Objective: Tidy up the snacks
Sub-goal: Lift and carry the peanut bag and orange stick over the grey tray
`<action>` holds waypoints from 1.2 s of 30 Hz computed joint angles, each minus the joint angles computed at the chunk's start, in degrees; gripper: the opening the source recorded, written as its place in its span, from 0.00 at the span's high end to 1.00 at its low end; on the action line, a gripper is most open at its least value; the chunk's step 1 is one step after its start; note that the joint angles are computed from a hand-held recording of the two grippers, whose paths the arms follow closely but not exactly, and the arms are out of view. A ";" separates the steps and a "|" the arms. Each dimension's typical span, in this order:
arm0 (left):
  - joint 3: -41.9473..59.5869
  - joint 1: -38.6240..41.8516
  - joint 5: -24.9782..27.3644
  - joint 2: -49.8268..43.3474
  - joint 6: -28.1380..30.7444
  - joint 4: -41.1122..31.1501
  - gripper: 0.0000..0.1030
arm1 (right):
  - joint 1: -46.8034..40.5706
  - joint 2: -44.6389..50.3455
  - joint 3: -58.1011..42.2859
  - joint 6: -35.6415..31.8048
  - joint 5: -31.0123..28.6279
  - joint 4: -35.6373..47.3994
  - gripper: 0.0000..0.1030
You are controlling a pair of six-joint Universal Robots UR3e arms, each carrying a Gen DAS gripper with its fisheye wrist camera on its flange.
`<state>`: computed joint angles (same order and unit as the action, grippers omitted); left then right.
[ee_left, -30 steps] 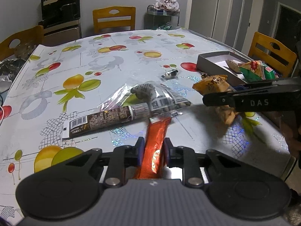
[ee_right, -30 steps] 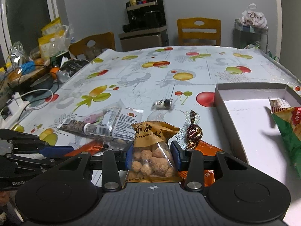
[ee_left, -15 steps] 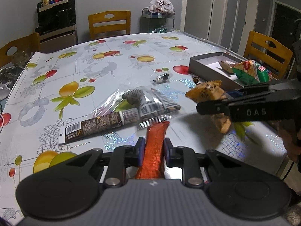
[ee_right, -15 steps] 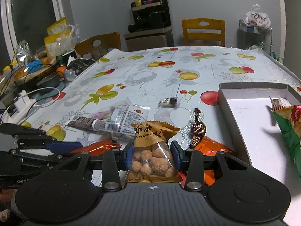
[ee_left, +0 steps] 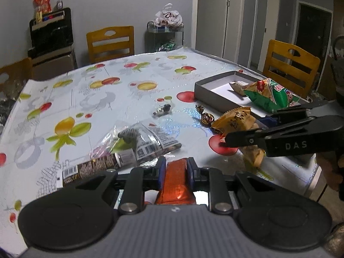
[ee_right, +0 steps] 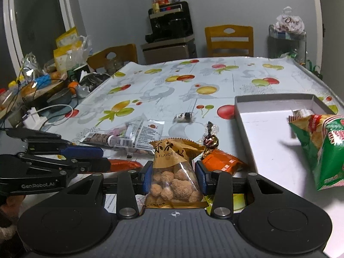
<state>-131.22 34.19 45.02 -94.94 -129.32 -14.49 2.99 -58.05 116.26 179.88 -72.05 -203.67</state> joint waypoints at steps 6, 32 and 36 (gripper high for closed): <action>2.32 -2.54 5.75 -1.02 2.40 -4.00 0.82 | -0.45 0.26 -0.13 -0.81 1.04 0.77 0.59; 0.60 -7.54 7.85 -4.07 -9.28 5.91 0.84 | -7.29 -2.47 9.63 -1.65 9.01 -6.01 0.59; 0.72 -7.57 5.89 -0.52 -10.17 5.96 0.84 | -9.00 -4.35 11.66 -2.40 11.00 -6.72 0.59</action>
